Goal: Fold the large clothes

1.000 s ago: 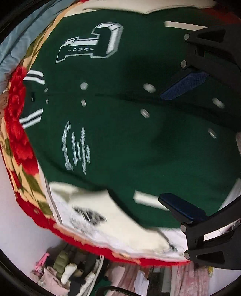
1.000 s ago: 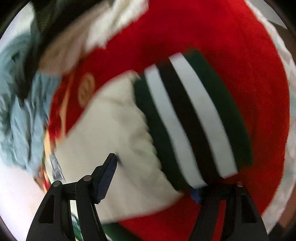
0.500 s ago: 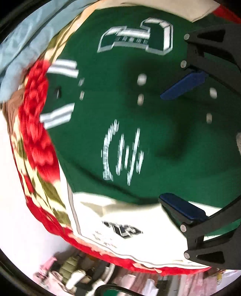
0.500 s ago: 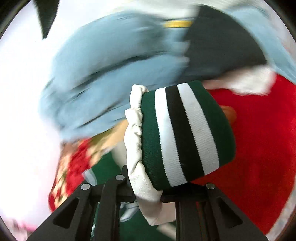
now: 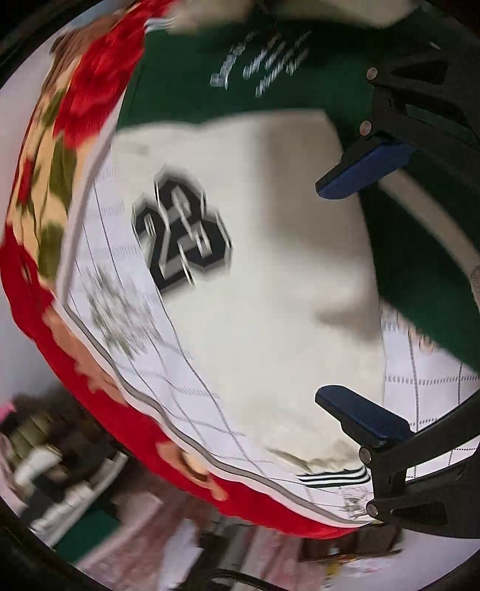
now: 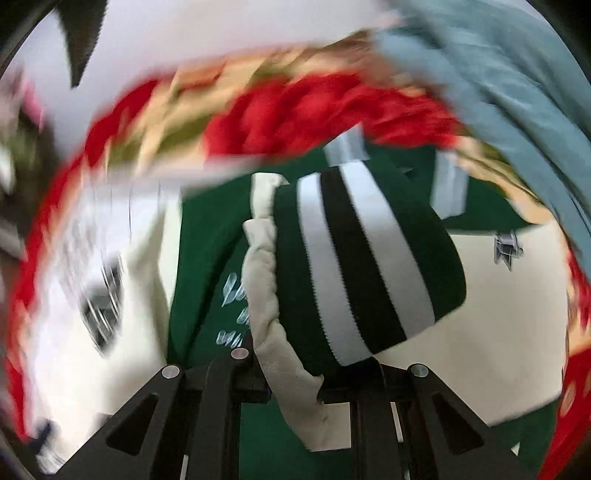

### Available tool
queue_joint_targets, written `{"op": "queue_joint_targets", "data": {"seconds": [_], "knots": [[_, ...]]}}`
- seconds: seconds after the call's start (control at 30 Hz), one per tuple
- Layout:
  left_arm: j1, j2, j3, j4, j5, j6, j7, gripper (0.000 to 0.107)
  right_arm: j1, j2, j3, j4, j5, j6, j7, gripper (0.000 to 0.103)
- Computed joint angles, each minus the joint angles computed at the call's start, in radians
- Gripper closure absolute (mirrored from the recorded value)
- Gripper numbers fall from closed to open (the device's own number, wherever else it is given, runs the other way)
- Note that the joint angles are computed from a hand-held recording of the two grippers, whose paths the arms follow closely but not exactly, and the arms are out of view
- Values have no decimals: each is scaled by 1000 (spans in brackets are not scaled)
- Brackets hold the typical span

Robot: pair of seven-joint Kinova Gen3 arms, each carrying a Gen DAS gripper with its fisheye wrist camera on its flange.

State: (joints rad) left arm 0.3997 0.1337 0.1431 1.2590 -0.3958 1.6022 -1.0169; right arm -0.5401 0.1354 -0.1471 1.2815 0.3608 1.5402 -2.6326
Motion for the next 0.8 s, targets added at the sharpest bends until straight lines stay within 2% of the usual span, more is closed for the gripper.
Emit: {"op": "queue_joint_targets", "data": {"seconds": [0.03, 0.07, 0.1, 0.13, 0.2, 0.23, 0.3, 0.37, 0.47, 0.53, 0.57, 0.67, 0.73, 0.77, 0.8], "knots": [[-15, -10, -9, 14, 7, -9, -12, 5, 17, 46, -17, -13, -41, 2, 40, 84], [-33, -24, -24, 31, 20, -15, -30, 5, 48, 77, -48, -7, -81, -13, 64, 79], [-35, -39, -57, 44, 40, -19, -54, 5, 92, 89, -89, 2, -112, -44, 72, 69], [-52, -57, -87, 56, 70, -16, -89, 5, 139, 82, -118, 10, -148, -72, 63, 62], [-133, -90, -109, 69, 152, -6, -166, 5, 212, 14, -210, 62, -171, -153, -2, 32], [-180, -115, -118, 79, 192, 9, -198, 5, 251, -32, -250, 89, -189, -194, -43, 29], [-272, -146, -155, 100, 274, 55, -235, 5, 272, -119, -281, 134, -211, -229, -124, 29], [-364, -159, -184, 135, 355, 101, -241, 5, 246, -171, -272, 155, -232, -209, -205, 29], [-461, -168, -297, 217, 477, 98, -234, 5, 128, -204, -171, 182, -264, -187, -319, 29], [-542, -159, -333, 274, 558, 61, -210, 6, 69, -206, -110, 199, -279, -178, -337, 29], [-588, -153, -334, 298, 599, 37, -205, 7, 66, -185, -87, 185, -282, -164, -322, 29], [-712, -117, -324, 344, 705, -75, -196, 8, 78, -177, -80, 197, -306, -149, -310, 29], [-729, -97, -318, 338, 706, -157, -164, 8, 83, -171, -77, 177, -304, -127, -297, 29], [-717, -82, -317, 322, 682, -198, -137, 11, 79, -156, -81, 161, -293, -121, -293, 29], [-716, -71, -300, 308, 655, -229, -117, 25, 71, -137, -85, 142, -278, -118, -285, 29]]}}
